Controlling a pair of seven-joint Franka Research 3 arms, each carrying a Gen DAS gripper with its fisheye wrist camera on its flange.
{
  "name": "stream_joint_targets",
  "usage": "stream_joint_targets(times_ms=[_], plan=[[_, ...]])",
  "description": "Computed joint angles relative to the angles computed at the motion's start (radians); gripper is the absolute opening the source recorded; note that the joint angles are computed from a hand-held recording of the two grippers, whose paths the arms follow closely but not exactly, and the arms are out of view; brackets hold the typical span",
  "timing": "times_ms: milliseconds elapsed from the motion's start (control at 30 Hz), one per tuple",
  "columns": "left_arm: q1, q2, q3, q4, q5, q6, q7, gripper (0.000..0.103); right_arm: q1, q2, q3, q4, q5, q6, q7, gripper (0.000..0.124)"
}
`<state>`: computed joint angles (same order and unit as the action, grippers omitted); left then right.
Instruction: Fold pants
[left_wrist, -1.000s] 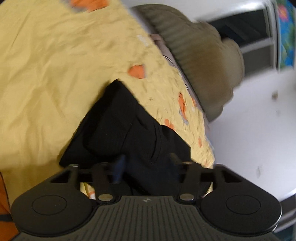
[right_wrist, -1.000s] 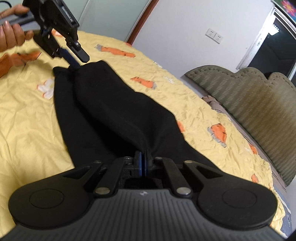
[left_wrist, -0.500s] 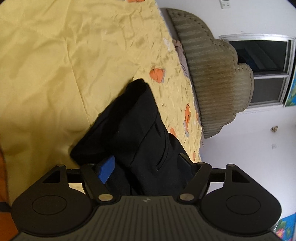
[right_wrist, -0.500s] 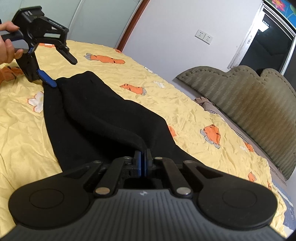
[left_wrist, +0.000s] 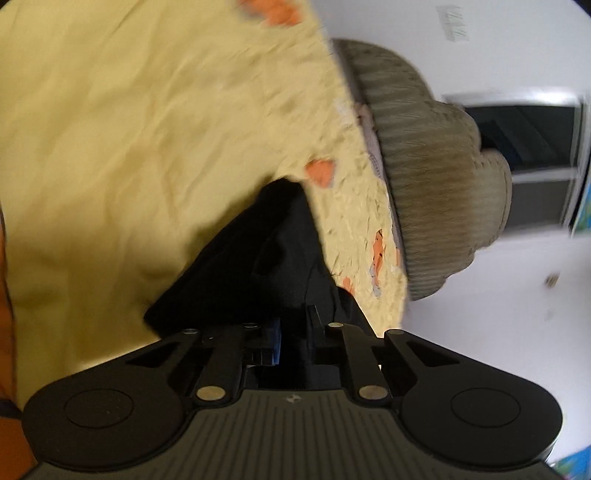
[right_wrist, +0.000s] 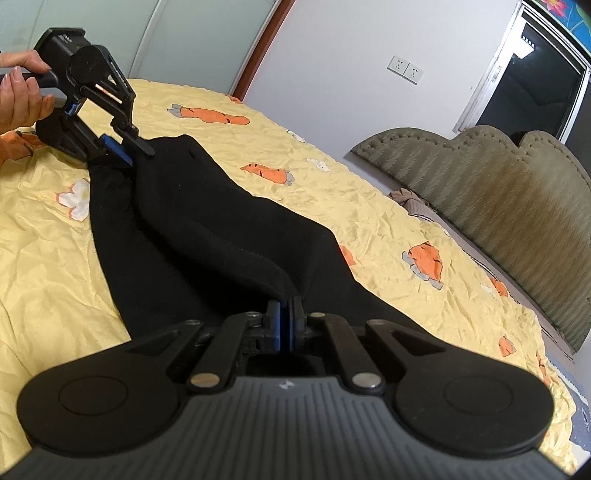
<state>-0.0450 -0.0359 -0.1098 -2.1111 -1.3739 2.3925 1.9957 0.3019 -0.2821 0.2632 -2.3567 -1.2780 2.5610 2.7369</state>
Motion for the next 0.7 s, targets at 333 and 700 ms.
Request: stream_joint_targets(times_ms=[333,700], plan=[[-0.014,-0.084,0.025,-0.047,0.174,0.026,0.014,0.012,0.026,-0.019,0.019,-0.022,0.059,0.015,-0.045,0.004],[-0.011,-0.087,0.040,-0.071,0.274,-0.012,-0.006,0.014,0.048,0.026,0.036,-0.032,0.154,0.003,-0.112,0.006]])
